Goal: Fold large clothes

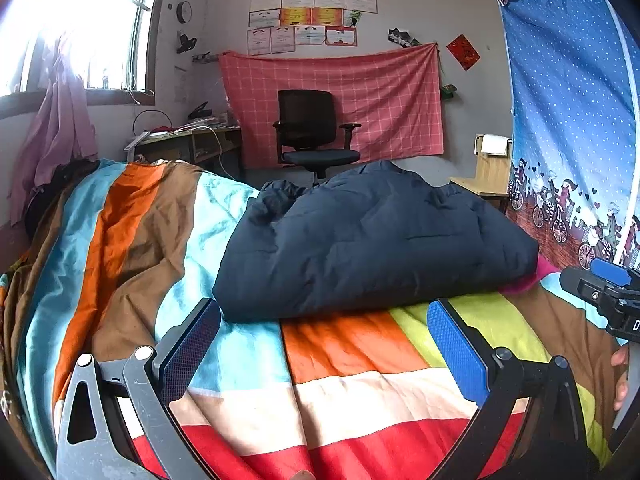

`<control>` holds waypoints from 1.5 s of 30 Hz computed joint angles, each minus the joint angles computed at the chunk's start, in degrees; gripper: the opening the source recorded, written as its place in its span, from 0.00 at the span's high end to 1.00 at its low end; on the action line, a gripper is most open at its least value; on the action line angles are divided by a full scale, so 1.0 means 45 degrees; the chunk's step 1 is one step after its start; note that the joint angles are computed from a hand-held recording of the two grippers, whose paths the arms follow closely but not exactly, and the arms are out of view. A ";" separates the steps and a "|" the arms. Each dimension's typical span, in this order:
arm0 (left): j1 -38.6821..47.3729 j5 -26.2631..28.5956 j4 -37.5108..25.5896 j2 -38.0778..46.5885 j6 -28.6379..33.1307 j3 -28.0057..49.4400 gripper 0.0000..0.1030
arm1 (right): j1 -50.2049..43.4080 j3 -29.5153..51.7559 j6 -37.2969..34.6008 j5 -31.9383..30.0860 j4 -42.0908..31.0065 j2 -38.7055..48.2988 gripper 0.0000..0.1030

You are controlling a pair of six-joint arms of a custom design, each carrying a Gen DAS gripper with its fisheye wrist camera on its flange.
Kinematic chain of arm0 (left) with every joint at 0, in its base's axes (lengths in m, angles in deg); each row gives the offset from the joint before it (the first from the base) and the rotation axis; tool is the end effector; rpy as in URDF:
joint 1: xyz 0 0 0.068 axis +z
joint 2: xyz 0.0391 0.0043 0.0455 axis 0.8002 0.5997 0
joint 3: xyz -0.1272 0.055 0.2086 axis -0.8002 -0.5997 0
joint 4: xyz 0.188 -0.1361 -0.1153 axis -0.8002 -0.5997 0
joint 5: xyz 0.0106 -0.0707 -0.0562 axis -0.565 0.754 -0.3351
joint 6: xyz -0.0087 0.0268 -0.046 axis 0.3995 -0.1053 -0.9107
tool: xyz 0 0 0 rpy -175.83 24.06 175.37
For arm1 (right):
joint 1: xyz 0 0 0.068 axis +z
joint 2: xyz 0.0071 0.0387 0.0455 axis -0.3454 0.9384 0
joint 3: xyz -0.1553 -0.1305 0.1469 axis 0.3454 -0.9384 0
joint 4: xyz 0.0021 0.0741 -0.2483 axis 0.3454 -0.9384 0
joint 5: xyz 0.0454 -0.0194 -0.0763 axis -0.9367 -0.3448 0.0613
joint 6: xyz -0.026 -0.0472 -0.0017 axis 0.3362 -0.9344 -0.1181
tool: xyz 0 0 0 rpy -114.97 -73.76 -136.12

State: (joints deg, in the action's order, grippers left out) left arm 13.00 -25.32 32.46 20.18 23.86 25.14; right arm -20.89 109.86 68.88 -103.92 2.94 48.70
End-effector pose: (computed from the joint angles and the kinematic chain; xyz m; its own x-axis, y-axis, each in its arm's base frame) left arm 0.2400 -0.1725 0.1999 -0.4168 -0.0098 -0.9089 -0.0769 0.9967 0.0245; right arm 0.3288 0.0086 0.2055 -0.4761 -0.0399 -0.8785 -0.3205 0.9381 0.1311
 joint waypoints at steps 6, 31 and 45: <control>-0.0013 -0.0022 0.0049 0.0052 0.0022 0.0023 0.01 | 0.0027 -0.0122 -0.0066 0.0065 -0.0099 -0.0119 0.00; -0.0156 -0.0214 0.0079 -0.0086 0.0150 0.0001 0.01 | 0.0078 -0.0183 0.0029 0.0099 -0.0044 -0.0155 0.00; -0.0176 -0.0253 0.0123 -0.0057 0.0193 0.0013 0.01 | 0.0047 -0.0179 0.0032 0.0053 -0.0023 -0.0154 0.00</control>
